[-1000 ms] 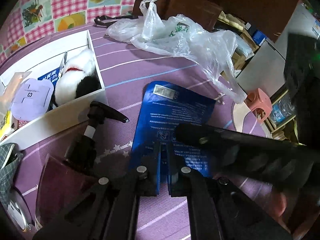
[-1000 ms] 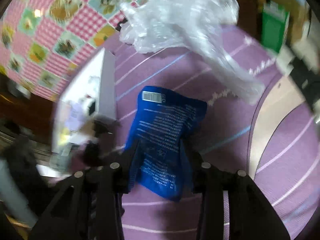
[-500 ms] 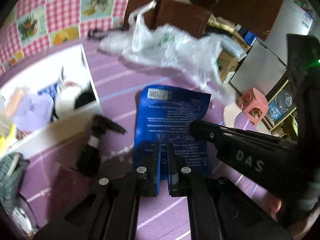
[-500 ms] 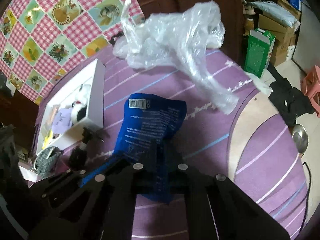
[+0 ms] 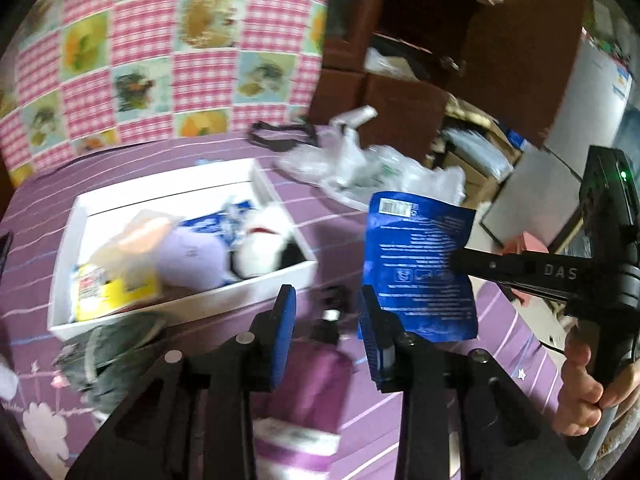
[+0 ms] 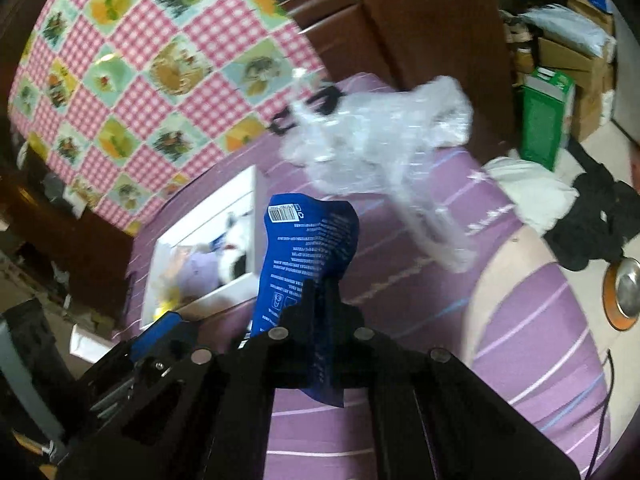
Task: Organize soft objects
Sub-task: 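Carry the blue package to the tray while the left gripper grasps the plaid pouch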
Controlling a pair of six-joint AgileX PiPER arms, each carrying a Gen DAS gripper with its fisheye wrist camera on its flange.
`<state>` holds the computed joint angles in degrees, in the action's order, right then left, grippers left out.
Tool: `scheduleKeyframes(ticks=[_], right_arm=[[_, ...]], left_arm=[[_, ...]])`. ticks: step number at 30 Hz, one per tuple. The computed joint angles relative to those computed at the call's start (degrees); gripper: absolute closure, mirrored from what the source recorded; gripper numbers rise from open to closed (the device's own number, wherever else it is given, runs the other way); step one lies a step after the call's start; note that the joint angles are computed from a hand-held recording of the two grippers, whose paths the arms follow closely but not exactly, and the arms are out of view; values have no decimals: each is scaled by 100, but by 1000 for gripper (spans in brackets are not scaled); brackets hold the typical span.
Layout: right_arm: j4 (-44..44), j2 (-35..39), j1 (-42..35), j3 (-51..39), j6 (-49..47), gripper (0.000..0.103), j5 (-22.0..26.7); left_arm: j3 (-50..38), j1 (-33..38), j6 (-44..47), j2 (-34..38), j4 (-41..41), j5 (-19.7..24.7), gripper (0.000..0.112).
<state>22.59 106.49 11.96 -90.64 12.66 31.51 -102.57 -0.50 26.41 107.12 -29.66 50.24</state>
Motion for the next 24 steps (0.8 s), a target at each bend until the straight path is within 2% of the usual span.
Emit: scheduleKeyframes(ticks=[2,5,8,12,18,20,23,24], right_arm=[[78,97,95,-247,-106,98,166],[-252,315,361,-793,162,98,475],[-389,612,554,-1431,318,98,864],[-568,967,800,-2222,459,98,1290],[-863,1643,1066,-3542,774,98,1988],[-844,1741,1096,-3670,773,98,1979],[-573,1765,1071,-3515,554,98,1821],[-561,1847,1061,-3641,540,98,1930]], left_arm=[[73,204,31,-85,26,-29,75],[313,605,326,-265,-227,-98,65],[385,1128,689,-338,-666,37,53],[101,1765,600,-204,-1026,272,35],[-451,2132,324,204,-742,532,32],[-532,2176,361,297,-696,665,32],[-981,2158,196,639,-508,1300,31],[-1334,2050,-97,875,-210,1614,31]])
